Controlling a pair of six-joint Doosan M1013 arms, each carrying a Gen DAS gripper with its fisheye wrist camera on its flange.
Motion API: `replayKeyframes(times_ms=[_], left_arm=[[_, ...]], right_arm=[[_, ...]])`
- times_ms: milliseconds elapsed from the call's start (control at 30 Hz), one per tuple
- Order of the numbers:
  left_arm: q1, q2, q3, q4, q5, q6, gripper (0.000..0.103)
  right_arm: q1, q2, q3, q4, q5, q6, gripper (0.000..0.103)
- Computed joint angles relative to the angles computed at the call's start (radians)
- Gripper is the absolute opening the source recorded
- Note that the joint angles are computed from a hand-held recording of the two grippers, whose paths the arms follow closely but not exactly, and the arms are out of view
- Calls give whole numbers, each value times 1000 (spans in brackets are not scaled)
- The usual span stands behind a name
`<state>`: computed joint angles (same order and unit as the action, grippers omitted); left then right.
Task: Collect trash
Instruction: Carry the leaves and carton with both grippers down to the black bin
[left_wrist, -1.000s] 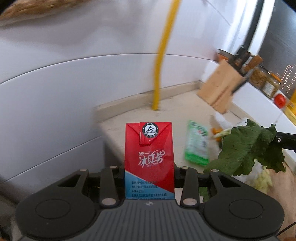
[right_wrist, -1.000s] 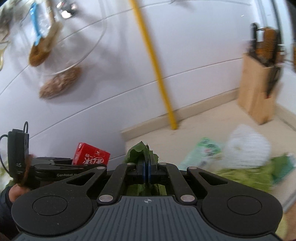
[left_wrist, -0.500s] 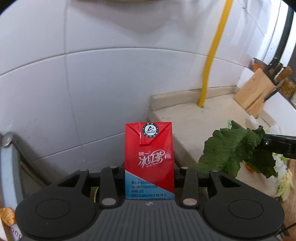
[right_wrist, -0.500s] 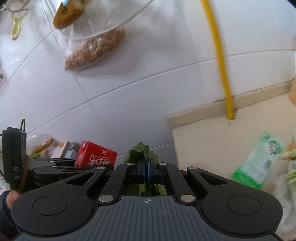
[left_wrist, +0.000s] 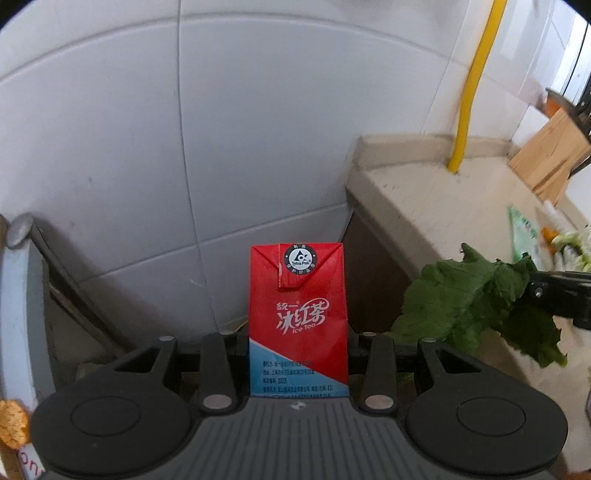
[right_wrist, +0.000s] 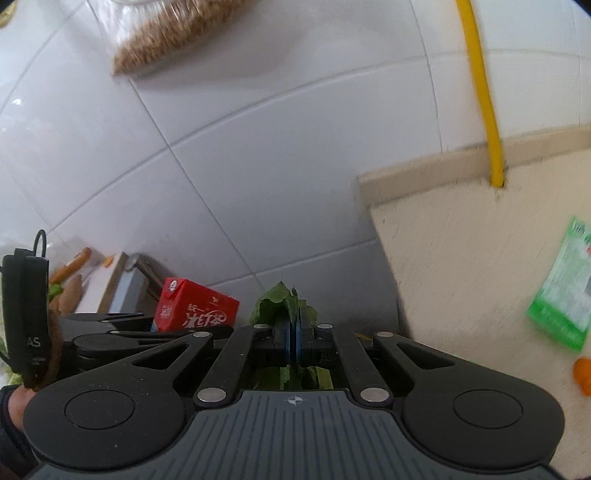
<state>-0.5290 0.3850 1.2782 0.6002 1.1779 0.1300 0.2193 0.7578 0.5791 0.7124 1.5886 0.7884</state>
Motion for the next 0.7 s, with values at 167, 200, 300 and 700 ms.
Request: replayKeyframes(times_ms=[167, 200, 300, 700], left_arm=[[21, 10, 11, -63, -14, 30, 33], [25, 13, 12, -75, -14, 38, 33], [33, 21, 12, -100, -9, 57, 33], [74, 35, 26, -182, -28, 87, 35]], right_arm=[[22, -22, 75, -55, -42, 6, 4], [26, -21, 82, -67, -48, 16, 4], [40, -9, 85, -101, -44, 61, 4], [89, 29, 83, -207, -36, 142, 12]])
